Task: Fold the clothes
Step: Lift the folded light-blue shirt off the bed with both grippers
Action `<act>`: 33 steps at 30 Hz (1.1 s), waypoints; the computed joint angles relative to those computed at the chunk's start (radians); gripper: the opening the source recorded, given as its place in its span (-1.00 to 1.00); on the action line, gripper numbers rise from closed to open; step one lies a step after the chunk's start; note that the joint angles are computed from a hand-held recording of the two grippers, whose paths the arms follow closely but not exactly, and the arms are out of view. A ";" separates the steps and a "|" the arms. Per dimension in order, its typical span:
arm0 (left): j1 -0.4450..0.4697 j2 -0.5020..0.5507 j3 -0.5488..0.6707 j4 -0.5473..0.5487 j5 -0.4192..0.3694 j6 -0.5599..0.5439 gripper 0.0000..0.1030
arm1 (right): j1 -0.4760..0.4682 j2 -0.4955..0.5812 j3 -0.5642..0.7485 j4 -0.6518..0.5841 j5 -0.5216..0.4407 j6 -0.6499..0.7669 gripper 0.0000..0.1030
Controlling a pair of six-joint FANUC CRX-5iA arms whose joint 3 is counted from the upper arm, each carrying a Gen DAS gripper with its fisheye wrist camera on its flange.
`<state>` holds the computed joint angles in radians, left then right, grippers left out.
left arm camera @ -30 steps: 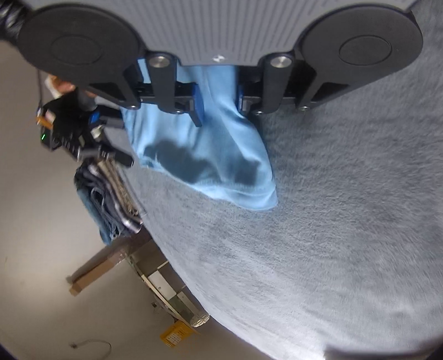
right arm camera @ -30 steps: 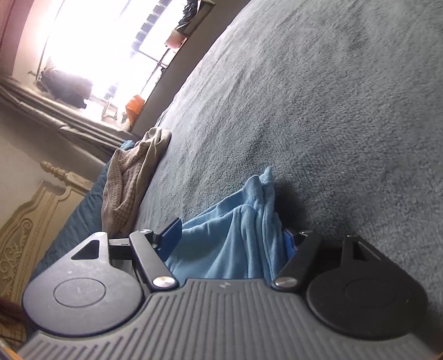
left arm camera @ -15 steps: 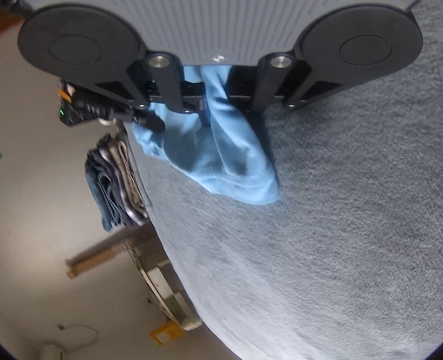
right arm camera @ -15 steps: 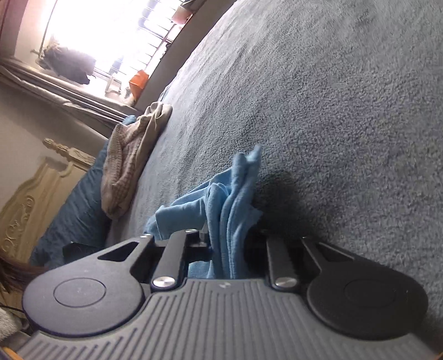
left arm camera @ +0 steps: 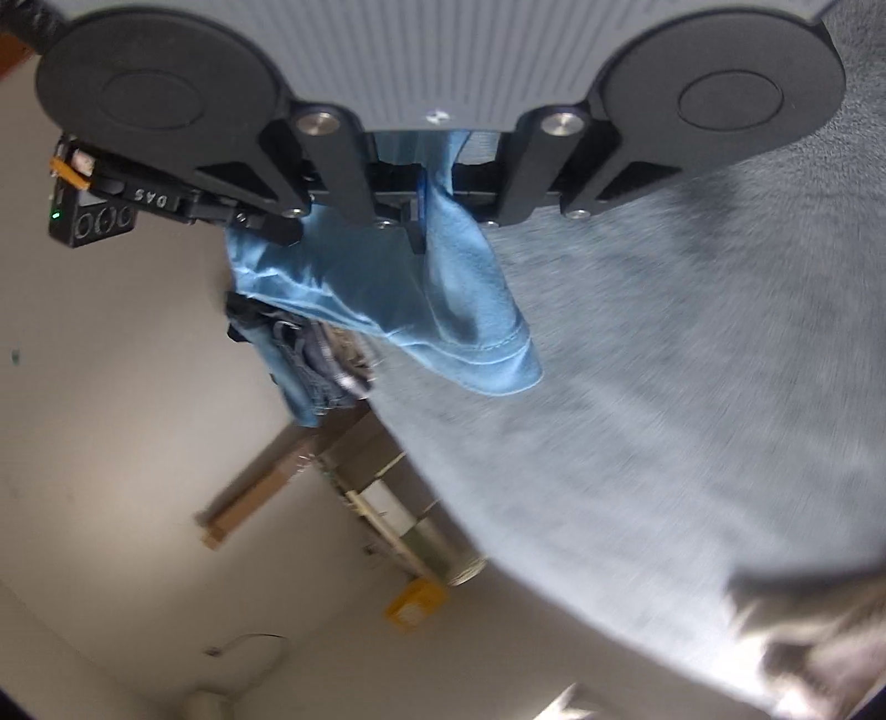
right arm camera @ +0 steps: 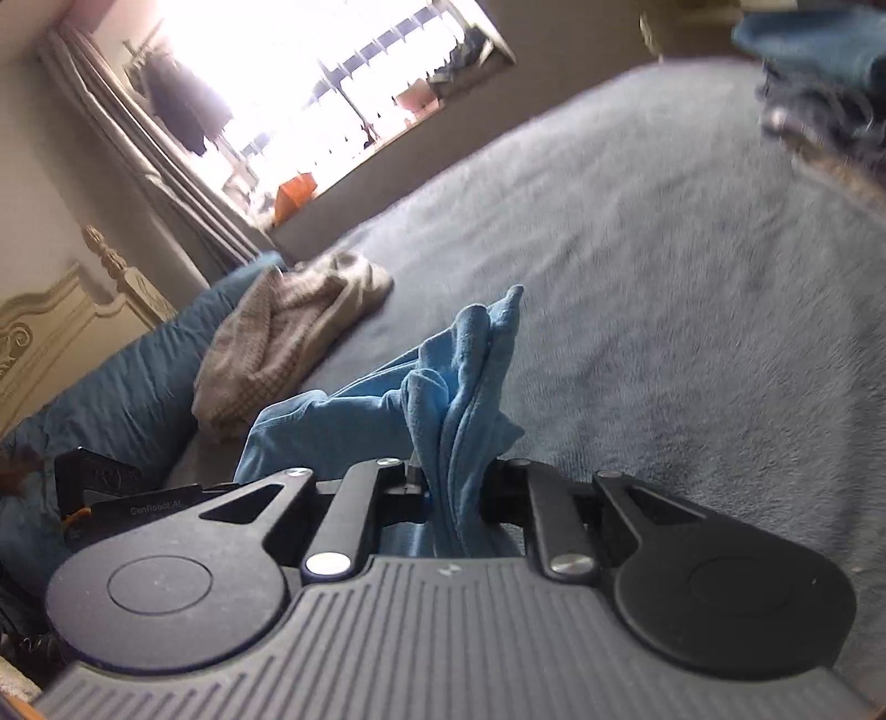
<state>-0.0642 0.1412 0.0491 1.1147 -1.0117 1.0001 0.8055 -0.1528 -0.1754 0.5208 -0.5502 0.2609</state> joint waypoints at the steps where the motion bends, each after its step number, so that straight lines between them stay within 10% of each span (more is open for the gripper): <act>1: 0.000 -0.017 0.003 -0.004 -0.005 -0.001 -0.87 | 0.016 -0.025 -0.034 0.087 0.004 -0.083 -0.77; 9: -0.058 -0.108 0.119 -0.066 0.003 0.004 -0.87 | 0.093 -0.171 -0.130 0.544 -0.104 -0.404 -0.78; 16: -0.196 -0.057 0.406 -0.235 -0.010 0.098 -0.88 | 0.154 -0.304 -0.129 0.745 -0.269 -0.387 -0.78; 33: -0.601 0.345 1.026 -0.348 -0.051 0.245 -0.88 | 0.633 -0.651 -0.213 1.031 -1.085 -0.174 -0.78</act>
